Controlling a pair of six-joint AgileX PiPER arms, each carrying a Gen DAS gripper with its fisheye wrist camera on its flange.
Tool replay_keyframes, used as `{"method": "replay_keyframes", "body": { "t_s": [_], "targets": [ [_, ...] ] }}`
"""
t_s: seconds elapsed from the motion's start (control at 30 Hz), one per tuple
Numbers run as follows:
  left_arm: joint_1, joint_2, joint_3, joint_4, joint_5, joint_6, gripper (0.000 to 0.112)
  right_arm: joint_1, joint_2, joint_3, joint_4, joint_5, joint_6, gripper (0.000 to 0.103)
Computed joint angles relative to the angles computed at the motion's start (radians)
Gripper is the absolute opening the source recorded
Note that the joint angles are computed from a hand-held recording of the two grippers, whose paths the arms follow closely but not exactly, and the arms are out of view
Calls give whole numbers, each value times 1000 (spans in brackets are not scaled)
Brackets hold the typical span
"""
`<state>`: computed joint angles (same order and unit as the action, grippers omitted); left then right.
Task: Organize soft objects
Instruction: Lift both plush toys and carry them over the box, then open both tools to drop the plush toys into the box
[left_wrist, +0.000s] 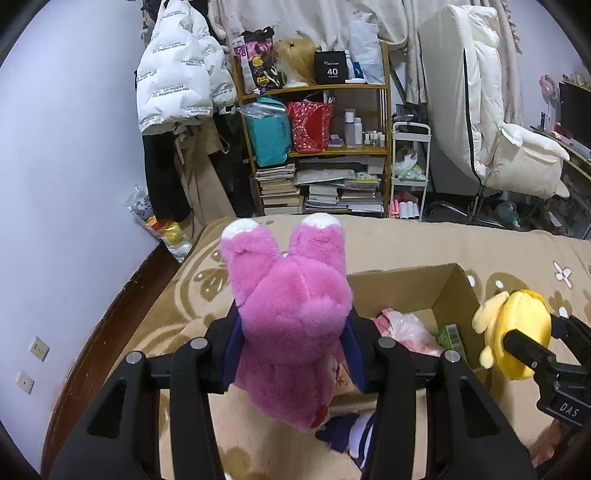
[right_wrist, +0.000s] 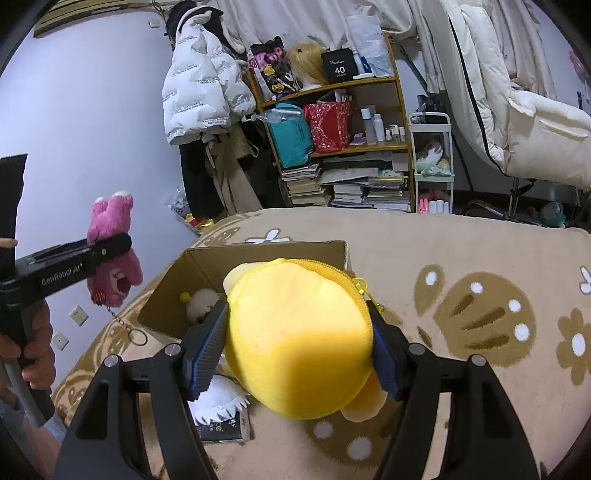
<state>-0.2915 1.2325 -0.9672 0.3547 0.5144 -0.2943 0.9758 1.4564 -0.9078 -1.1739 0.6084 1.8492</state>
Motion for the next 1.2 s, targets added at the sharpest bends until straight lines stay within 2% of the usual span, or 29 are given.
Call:
{"method": "replay_keyframes", "body": {
  "t_s": [0.17, 0.37, 0.67, 0.87, 1.0, 1.2],
  "targets": [
    [13, 57, -42, -22, -19, 30, 46, -35, 9, 7, -35, -51, 24, 74],
    [14, 105, -64, -4, -35, -7, 46, -89, 46, -35, -15, -87, -53, 74],
    [2, 176, -83, -39, -45, 32, 46, -159, 111, -87, 20, -180, -105, 74],
    [6, 229, -85, -112, -37, 98, 47, -158, 174, -136, 94, -194, -196, 76],
    [-6, 258, -80, -88, -28, 71, 48, -157, 214, -179, 168, -176, -296, 77],
    [-15, 276, -68, -58, -16, 40, 50, -153, 221, -190, 199, -172, -328, 78]
  ]
}}
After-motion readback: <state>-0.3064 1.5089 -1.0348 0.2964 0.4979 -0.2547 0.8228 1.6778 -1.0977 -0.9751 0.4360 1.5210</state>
